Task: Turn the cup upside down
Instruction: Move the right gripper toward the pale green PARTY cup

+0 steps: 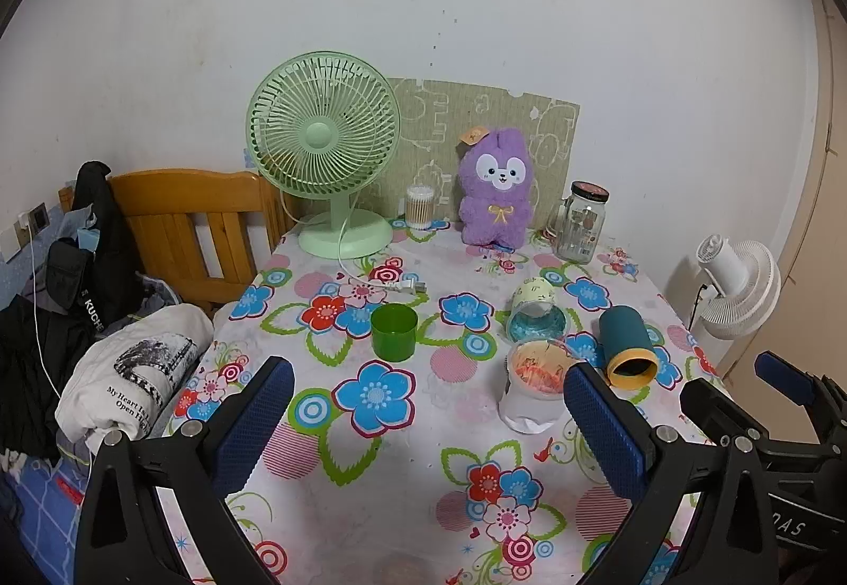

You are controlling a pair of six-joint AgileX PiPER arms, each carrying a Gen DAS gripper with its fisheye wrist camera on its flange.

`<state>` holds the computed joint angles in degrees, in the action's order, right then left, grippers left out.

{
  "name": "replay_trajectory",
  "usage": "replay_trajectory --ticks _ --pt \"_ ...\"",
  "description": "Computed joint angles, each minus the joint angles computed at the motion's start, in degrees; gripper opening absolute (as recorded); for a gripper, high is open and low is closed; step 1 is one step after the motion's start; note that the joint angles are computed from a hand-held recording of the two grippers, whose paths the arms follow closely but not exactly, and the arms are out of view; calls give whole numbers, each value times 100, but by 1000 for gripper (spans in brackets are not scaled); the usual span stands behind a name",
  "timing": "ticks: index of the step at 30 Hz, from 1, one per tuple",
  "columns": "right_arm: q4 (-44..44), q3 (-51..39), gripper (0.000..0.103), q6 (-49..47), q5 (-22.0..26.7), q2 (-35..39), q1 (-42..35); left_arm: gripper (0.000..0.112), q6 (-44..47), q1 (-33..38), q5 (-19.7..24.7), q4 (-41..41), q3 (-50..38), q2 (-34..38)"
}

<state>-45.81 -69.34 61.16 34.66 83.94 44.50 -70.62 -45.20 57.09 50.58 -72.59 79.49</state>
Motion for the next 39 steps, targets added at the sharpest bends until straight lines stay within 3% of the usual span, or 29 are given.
replay_trajectory --ticks 13,19,30,39 --pt "679 -302 102 -651 -55 315 -288 103 346 315 -264 -344 -1 125" --pt "1274 -925 102 -1346 268 801 -575 103 672 581 -469 -574 -72 290" --pt "2837 -3146 102 -3253 1193 2287 -1234 103 2111 1330 -673 -1656 -982 1148" --pt "3555 -5136 102 -4149 2111 3565 -1471 103 2826 1763 -657 -2217 -1686 1779"
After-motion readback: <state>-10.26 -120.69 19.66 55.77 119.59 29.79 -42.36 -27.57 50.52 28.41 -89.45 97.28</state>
